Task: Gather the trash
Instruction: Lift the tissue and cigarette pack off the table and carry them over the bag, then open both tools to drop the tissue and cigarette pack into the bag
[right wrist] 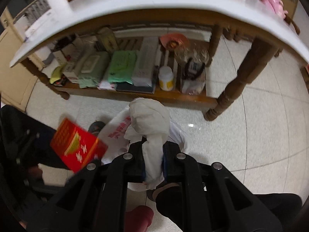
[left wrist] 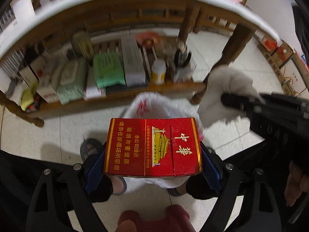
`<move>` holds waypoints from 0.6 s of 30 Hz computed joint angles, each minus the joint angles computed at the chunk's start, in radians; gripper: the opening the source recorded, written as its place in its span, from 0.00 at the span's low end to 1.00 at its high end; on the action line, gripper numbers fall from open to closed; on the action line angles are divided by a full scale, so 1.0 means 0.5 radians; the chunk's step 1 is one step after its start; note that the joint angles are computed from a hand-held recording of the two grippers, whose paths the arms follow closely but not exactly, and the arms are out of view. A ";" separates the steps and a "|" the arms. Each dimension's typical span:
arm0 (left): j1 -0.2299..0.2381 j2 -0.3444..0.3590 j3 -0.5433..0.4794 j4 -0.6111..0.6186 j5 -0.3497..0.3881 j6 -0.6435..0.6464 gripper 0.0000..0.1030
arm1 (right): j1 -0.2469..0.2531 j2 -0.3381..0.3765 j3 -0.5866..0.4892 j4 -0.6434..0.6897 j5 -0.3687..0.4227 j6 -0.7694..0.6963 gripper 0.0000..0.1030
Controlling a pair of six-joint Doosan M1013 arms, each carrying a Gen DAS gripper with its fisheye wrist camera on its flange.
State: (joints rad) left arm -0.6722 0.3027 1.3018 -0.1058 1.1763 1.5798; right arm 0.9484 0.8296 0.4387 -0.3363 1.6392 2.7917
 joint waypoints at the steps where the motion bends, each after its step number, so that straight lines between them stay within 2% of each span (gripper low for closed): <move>1: 0.000 0.010 0.009 -0.009 0.007 -0.004 0.81 | -0.015 -0.027 0.081 0.047 -0.063 0.038 0.11; 5: -0.009 0.068 0.037 0.003 0.048 -0.045 0.81 | -0.046 -0.072 0.261 0.136 -0.208 0.129 0.12; 10: -0.021 0.132 0.049 0.039 0.052 -0.072 0.81 | -0.075 -0.053 0.311 0.212 -0.228 0.130 0.12; 12: -0.021 0.155 0.058 0.022 0.056 -0.074 0.81 | -0.087 -0.081 0.386 0.265 -0.323 0.148 0.12; 14: -0.025 0.171 0.065 0.029 0.049 -0.071 0.81 | -0.088 -0.070 0.390 0.251 -0.284 0.151 0.13; 18: -0.031 0.189 0.073 0.045 0.046 -0.069 0.81 | -0.107 -0.069 0.429 0.317 -0.316 0.152 0.14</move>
